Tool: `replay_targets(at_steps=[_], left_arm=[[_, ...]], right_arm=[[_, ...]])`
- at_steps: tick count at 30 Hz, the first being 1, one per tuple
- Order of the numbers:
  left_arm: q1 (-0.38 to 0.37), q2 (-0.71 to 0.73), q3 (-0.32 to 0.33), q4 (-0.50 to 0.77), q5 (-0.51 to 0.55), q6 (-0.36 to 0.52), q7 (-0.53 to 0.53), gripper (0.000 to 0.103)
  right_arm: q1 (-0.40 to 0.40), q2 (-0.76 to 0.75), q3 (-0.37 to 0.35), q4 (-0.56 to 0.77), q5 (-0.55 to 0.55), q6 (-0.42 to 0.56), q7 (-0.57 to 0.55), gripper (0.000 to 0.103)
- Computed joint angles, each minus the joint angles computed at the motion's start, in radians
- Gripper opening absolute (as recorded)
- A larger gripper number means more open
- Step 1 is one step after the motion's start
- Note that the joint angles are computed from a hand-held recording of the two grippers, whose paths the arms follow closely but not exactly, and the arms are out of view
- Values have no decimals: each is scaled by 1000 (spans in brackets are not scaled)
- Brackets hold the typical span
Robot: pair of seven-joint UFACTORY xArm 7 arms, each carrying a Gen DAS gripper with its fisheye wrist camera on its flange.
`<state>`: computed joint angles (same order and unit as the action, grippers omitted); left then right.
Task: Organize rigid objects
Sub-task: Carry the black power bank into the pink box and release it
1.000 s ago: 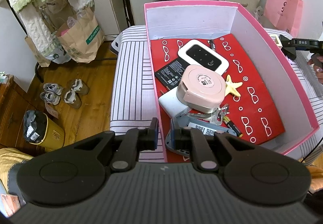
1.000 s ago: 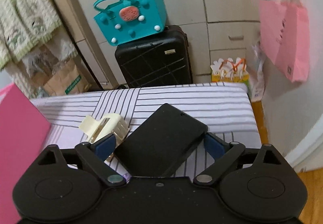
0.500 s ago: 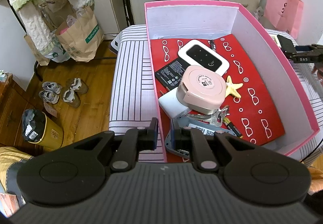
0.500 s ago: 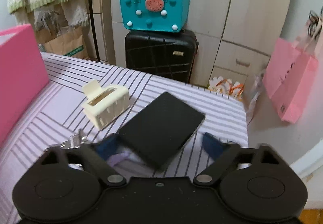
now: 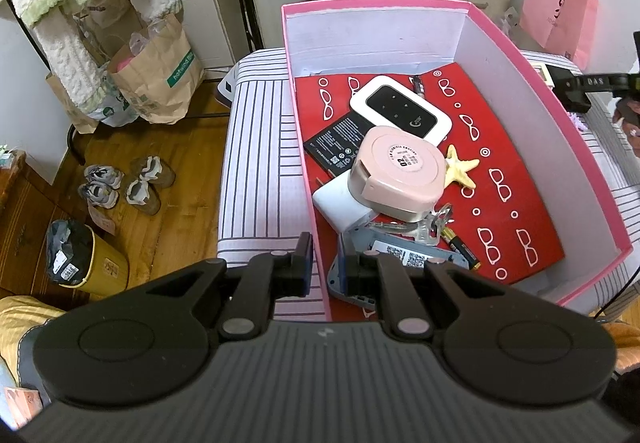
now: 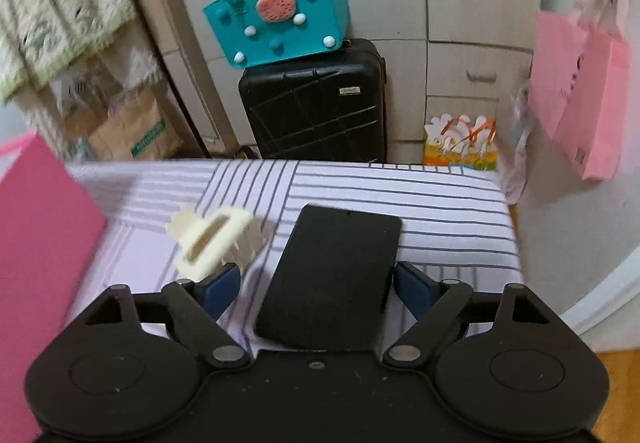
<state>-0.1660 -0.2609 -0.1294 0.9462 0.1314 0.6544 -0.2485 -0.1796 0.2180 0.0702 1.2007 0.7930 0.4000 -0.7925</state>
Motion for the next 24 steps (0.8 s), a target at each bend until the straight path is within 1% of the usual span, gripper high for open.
replay_targets(at_steps=[1, 2, 3, 6, 7, 8, 9, 10, 12, 15, 17, 21, 22, 24], left_arm=[[0, 0, 0, 0, 0, 0, 0, 10], [-2, -1, 1, -1, -5, -1, 3, 11], [-3, -2, 2, -1, -7, -1, 6, 11], [-4, -2, 3, 0, -11, 0, 12, 11], [-5, -3, 4, -1, -15, 1, 17, 11], [-6, -5, 4, -3, -14, 1, 21, 11], [-6, -5, 4, -2, -12, 1, 29, 11], [-7, -5, 6, -1, -13, 1, 37, 10], [-6, -3, 13, 3, -27, 10, 47, 10], [-4, -11, 14, -4, -32, 7, 59, 8], [-1, -11, 10, -5, -27, 3, 58, 8], [2, -11, 10, -4, -29, 5, 53, 7], [3, -11, 10, -4, -26, 6, 54, 7], [3, -10, 8, -2, -20, 11, 61, 7]], right_arm=[[6, 5, 0, -4, 1, -27, 8, 75], [20, 7, -4, -15, -24, -76, 22, 70], [20, 10, -1, -16, -41, -90, 20, 70], [-3, 7, 14, -12, -25, -68, -3, 70], [-1, 7, 12, -14, -35, -66, -2, 72], [-2, 7, 17, -16, -39, -71, -24, 74], [1, 7, 17, -22, -48, -84, -34, 73], [14, 2, 12, -35, -64, -116, -11, 69], [21, -7, 7, -44, -94, -126, 29, 67], [1, -49, 27, -71, -29, -127, -16, 67], [3, -91, 24, -96, 10, -120, -60, 67], [40, -208, -7, -161, 99, -88, -165, 67], [53, -239, -18, -176, 122, -71, -192, 67], [82, -313, -44, -205, 171, -6, -245, 67]])
